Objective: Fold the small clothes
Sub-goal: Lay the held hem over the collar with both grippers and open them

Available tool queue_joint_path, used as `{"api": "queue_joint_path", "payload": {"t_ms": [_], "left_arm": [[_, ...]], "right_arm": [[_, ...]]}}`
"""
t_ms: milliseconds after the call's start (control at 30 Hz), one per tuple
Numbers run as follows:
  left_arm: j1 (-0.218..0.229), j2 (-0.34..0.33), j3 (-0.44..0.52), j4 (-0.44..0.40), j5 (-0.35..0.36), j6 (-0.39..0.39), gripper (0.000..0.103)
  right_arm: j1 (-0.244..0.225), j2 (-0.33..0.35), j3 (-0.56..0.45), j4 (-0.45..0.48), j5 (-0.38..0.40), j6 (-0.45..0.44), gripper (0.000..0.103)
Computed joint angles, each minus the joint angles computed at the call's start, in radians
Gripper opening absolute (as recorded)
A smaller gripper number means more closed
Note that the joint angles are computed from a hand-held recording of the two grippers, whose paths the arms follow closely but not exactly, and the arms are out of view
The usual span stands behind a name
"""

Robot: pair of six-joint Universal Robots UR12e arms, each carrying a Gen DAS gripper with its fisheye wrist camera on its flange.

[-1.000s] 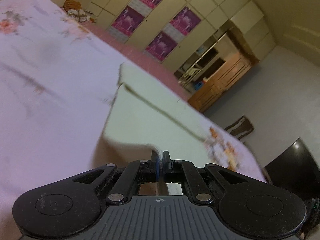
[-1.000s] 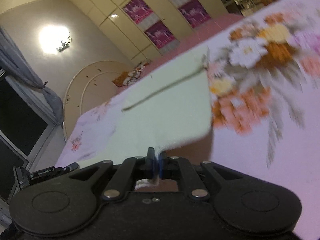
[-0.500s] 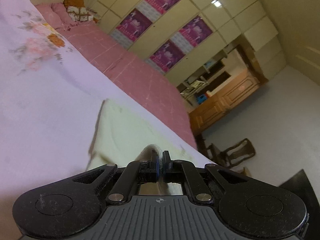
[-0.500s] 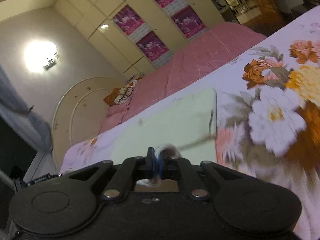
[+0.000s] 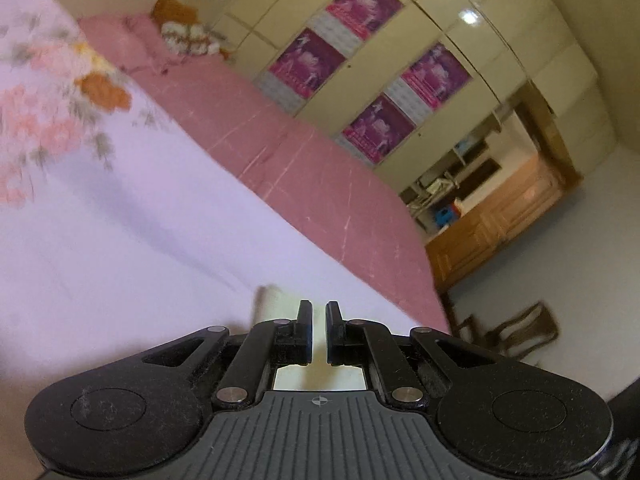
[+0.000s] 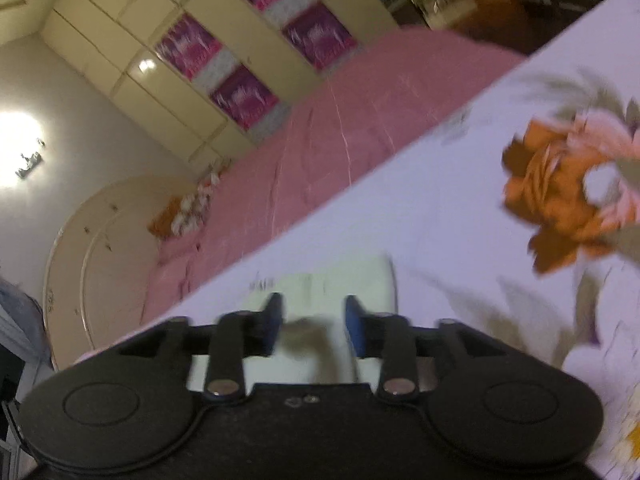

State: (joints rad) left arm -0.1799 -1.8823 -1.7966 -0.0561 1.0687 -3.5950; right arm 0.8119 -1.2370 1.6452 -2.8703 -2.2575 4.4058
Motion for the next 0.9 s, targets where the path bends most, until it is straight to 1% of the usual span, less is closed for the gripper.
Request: {"api": "queue_joint_path", "payload": {"t_ms": [67, 167, 267, 300, 333, 367, 400, 433, 500, 533, 567, 600, 633, 667, 700, 767, 800, 833, 900], "left_arm": [[-0.011, -0.003, 0.019, -0.067, 0.017, 0.124, 0.004], [-0.030, -0.014, 0.049, -0.126, 0.025, 0.253, 0.004], [-0.050, -0.019, 0.077, -0.184, 0.050, 0.323, 0.005], [-0.057, -0.021, 0.085, -0.198, 0.061, 0.341, 0.008], [-0.062, -0.023, 0.092, -0.207, 0.071, 0.358, 0.030], [-0.066, -0.023, 0.095, -0.200, 0.078, 0.371, 0.055], [-0.071, -0.019, 0.090, -0.178, 0.087, 0.383, 0.061], [-0.075, -0.019, 0.095, -0.175, 0.092, 0.402, 0.061], [-0.079, -0.018, 0.103, -0.189, 0.092, 0.424, 0.060], [-0.081, -0.018, 0.106, -0.197, 0.096, 0.431, 0.052], [-0.084, -0.019, 0.113, -0.210, 0.110, 0.444, 0.040], [-0.086, -0.021, 0.122, -0.225, 0.116, 0.462, 0.036], [-0.087, -0.024, 0.129, -0.238, 0.107, 0.483, 0.031], [-0.088, -0.022, 0.131, -0.245, 0.107, 0.504, 0.028], [-0.091, -0.021, 0.133, -0.248, 0.118, 0.534, 0.027], [-0.093, -0.018, 0.139, -0.274, 0.111, 0.577, 0.003], [-0.093, -0.019, 0.137, -0.264, 0.115, 0.581, 0.003], [-0.094, -0.016, 0.127, -0.226, 0.125, 0.570, 0.003], [-0.090, -0.008, 0.102, -0.116, 0.126, 0.507, 0.003]], "right_arm": [[0.005, -0.001, -0.003, 0.020, -0.011, -0.079, 0.038], [-0.002, 0.000, -0.010, 0.046, 0.022, -0.152, 0.036], [-0.006, 0.014, -0.036, 0.088, 0.048, -0.196, 0.036], [-0.008, 0.013, -0.043, 0.102, 0.059, -0.205, 0.035], [-0.009, 0.018, -0.053, 0.125, 0.068, -0.216, 0.033], [-0.009, 0.022, -0.068, 0.147, 0.073, -0.227, 0.031], [-0.009, 0.027, -0.079, 0.171, 0.078, -0.239, 0.029], [-0.010, 0.031, -0.093, 0.201, 0.080, -0.247, 0.026], [-0.008, 0.036, -0.111, 0.244, 0.077, -0.264, 0.021], [-0.006, 0.039, -0.117, 0.262, 0.074, -0.271, 0.018], [-0.004, 0.042, -0.124, 0.276, 0.066, -0.277, 0.016], [0.000, 0.046, -0.132, 0.289, 0.058, -0.281, 0.012], [0.000, 0.048, -0.136, 0.294, 0.054, -0.287, 0.009], [0.001, 0.050, -0.139, 0.298, 0.050, -0.295, 0.008], [0.002, 0.052, -0.144, 0.305, 0.046, -0.301, 0.006], [0.008, 0.058, -0.157, 0.325, 0.032, -0.319, 0.005], [0.011, 0.062, -0.165, 0.335, 0.025, -0.327, 0.005], [0.012, 0.062, -0.166, 0.341, 0.018, -0.334, 0.004], [0.016, 0.064, -0.171, 0.346, -0.014, -0.347, 0.004]]}}
